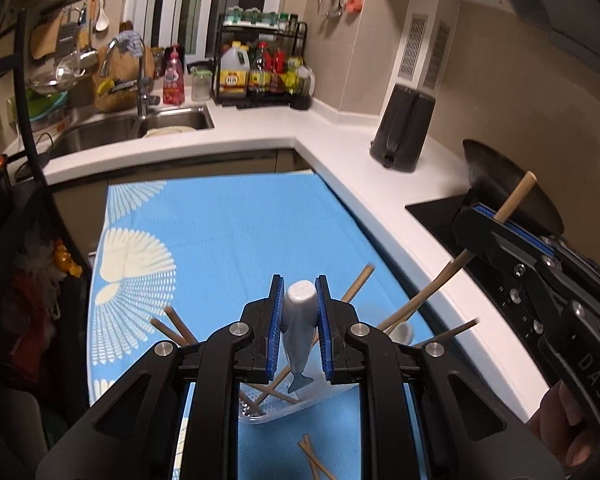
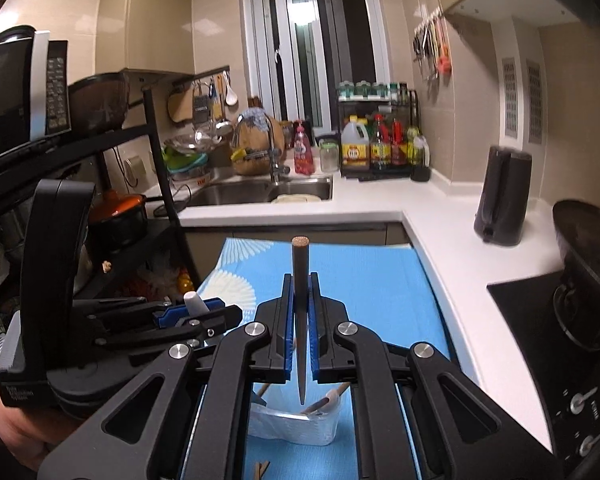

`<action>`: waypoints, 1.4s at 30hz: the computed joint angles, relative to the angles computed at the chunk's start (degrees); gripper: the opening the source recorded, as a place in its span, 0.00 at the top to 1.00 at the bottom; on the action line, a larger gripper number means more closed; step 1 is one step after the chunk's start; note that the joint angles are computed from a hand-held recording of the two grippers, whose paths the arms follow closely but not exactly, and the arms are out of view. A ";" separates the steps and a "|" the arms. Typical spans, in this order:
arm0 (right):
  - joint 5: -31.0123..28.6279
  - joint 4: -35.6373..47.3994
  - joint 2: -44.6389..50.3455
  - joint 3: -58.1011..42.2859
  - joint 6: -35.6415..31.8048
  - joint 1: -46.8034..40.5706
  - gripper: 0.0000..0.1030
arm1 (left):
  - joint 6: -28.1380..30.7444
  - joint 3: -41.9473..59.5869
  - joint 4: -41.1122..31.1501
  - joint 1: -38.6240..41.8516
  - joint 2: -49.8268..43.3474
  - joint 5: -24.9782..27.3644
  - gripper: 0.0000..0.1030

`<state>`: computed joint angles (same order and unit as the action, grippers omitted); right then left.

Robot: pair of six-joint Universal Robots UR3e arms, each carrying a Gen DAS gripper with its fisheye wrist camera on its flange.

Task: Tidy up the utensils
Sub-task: 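Carry the fork and the chopstick up over the clear container with both tools, then open both tools to drop the fork and chopstick into the container, then move both open tools back down to the last chopsticks on the tablecloth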

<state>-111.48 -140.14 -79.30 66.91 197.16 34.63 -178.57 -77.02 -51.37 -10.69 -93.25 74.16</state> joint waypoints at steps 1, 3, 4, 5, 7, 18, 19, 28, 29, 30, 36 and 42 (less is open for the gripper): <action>0.77 -0.06 0.05 0.93 0.10 -0.42 0.94 | 0.25 -1.20 0.63 0.00 0.05 0.28 0.84; 2.13 1.40 0.55 1.49 -0.06 -0.93 0.91 | 0.70 -3.52 1.56 0.09 0.19 0.34 0.84; 2.91 2.19 0.64 1.65 -0.07 -1.20 0.89 | 1.02 -4.44 1.71 0.42 0.49 0.01 0.84; 3.19 2.67 0.70 1.95 0.07 -1.30 0.83 | 0.95 -5.50 2.47 0.66 0.87 -0.02 0.80; 2.72 2.97 0.86 2.08 0.33 -1.19 0.72 | 0.60 -6.84 3.70 1.53 1.73 -0.75 0.68; -4.18 6.74 -0.04 -2.05 0.93 1.99 0.67 | -0.98 -6.03 5.53 3.14 6.03 -0.95 0.63; -5.48 6.79 -0.45 -2.41 0.77 2.76 0.67 | -0.92 -6.15 5.44 3.30 7.06 -0.98 0.63; -20.43 -0.19 -9.18 5.52 1.42 15.83 0.67 | 0.19 -20.61 3.44 8.34 29.72 -4.68 0.63; -22.55 -1.12 -10.21 7.58 2.28 18.02 0.67 | 0.40 -23.55 2.55 9.51 33.28 -5.82 0.63; -24.32 -1.98 -11.22 9.87 3.20 20.15 0.67 | 0.79 -27.11 1.57 10.93 37.41 -7.06 0.63; -31.12 -4.86 -16.37 27.41 14.96 31.72 0.92 | 4.37 -47.58 -7.05 17.65 62.16 -11.04 0.72; -28.63 -4.44 -15.57 41.72 31.30 37.43 0.92 | -7.23 -66.78 6.09 -2.68 66.38 7.80 0.73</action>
